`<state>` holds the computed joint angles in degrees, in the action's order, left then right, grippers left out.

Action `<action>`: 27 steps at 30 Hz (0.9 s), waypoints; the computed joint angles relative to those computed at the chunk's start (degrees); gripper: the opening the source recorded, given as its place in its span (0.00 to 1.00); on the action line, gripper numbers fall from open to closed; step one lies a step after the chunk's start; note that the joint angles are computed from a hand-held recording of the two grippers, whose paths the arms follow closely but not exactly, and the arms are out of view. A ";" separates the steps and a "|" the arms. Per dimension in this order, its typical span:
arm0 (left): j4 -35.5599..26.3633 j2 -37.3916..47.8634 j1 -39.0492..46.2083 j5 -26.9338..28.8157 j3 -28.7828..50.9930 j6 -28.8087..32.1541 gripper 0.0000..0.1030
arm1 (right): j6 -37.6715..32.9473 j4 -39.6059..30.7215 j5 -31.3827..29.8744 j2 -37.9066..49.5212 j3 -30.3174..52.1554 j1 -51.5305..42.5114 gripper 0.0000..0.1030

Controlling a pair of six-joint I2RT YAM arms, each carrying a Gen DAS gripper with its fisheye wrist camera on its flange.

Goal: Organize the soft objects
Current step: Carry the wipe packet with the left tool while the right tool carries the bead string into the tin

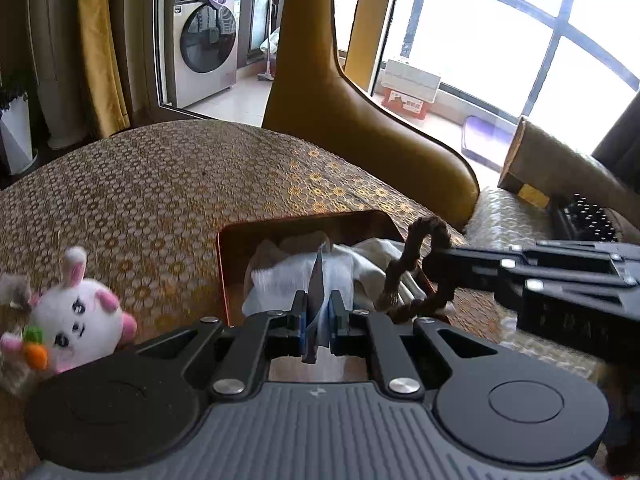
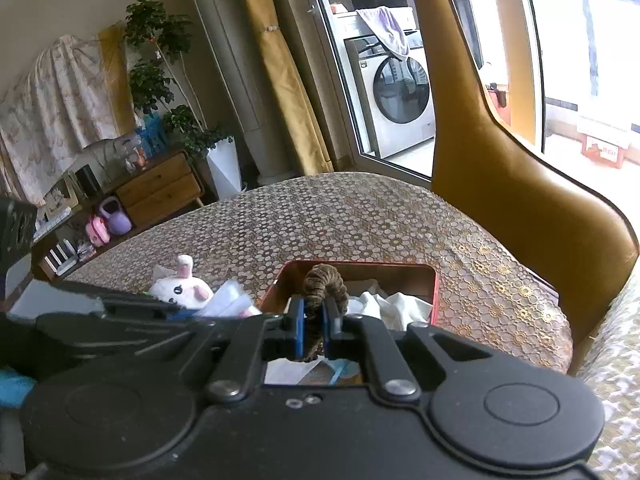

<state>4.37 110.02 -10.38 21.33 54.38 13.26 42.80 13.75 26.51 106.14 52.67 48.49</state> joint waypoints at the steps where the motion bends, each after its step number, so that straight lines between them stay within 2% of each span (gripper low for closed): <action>1: 0.24 1.05 -0.56 -0.89 1.04 -0.40 0.09 | -0.44 0.97 -0.78 0.71 0.06 -0.60 0.08; 6: -0.88 6.79 -2.47 -3.92 7.32 -2.88 0.09 | -2.14 3.62 -2.91 2.74 0.32 -2.53 0.08; 11: -1.35 10.91 -4.10 -5.95 10.85 -3.72 0.09 | -2.11 3.21 -4.91 5.34 1.46 -4.14 0.09; 18: -1.44 15.02 -4.83 -7.34 13.52 -4.22 0.09 | -1.02 0.09 -6.73 8.01 2.38 -6.20 0.11; 27: -0.40 16.79 -4.96 -7.42 13.42 -3.26 0.09 | -1.83 -0.88 -7.35 8.75 0.97 -6.09 0.21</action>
<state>3.97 126.81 -15.33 13.91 67.80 10.00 40.98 12.87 19.16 114.89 53.64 42.41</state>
